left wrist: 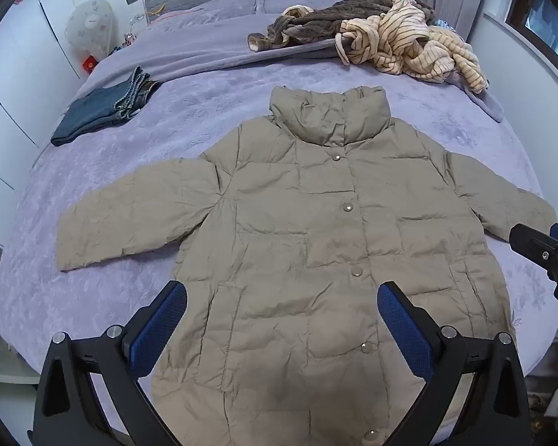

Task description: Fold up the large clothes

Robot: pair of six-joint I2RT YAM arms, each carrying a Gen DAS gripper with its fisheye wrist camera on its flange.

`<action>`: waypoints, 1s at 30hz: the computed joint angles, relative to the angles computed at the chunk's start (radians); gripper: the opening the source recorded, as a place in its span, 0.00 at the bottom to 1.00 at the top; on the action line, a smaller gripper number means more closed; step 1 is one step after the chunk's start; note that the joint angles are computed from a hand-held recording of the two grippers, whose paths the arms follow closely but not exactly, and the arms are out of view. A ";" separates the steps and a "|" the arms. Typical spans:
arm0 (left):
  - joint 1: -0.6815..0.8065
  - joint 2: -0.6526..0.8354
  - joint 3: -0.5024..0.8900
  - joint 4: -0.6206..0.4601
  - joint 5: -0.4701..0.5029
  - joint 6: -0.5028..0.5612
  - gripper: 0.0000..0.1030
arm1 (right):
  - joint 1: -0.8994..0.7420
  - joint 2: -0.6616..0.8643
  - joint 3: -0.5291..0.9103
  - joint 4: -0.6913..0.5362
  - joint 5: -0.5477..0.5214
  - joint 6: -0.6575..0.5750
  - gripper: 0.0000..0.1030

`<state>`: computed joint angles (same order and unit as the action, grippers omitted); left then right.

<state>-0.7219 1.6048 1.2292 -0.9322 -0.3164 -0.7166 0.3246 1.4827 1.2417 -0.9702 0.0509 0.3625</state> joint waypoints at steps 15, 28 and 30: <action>0.030 -0.096 -0.079 0.041 0.041 -0.005 1.00 | 0.053 0.014 0.031 -0.038 0.056 0.012 1.00; 0.042 -0.112 -0.101 0.030 0.044 -0.027 1.00 | 0.065 0.027 0.041 -0.045 0.058 0.017 1.00; 0.044 -0.115 -0.103 0.029 0.044 -0.030 1.00 | 0.064 0.026 0.040 -0.044 0.057 0.017 1.00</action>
<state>-0.6777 1.4897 1.1260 -0.9032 -0.2723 -0.7469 0.3886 1.5090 1.2821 -1.0147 0.1081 0.3796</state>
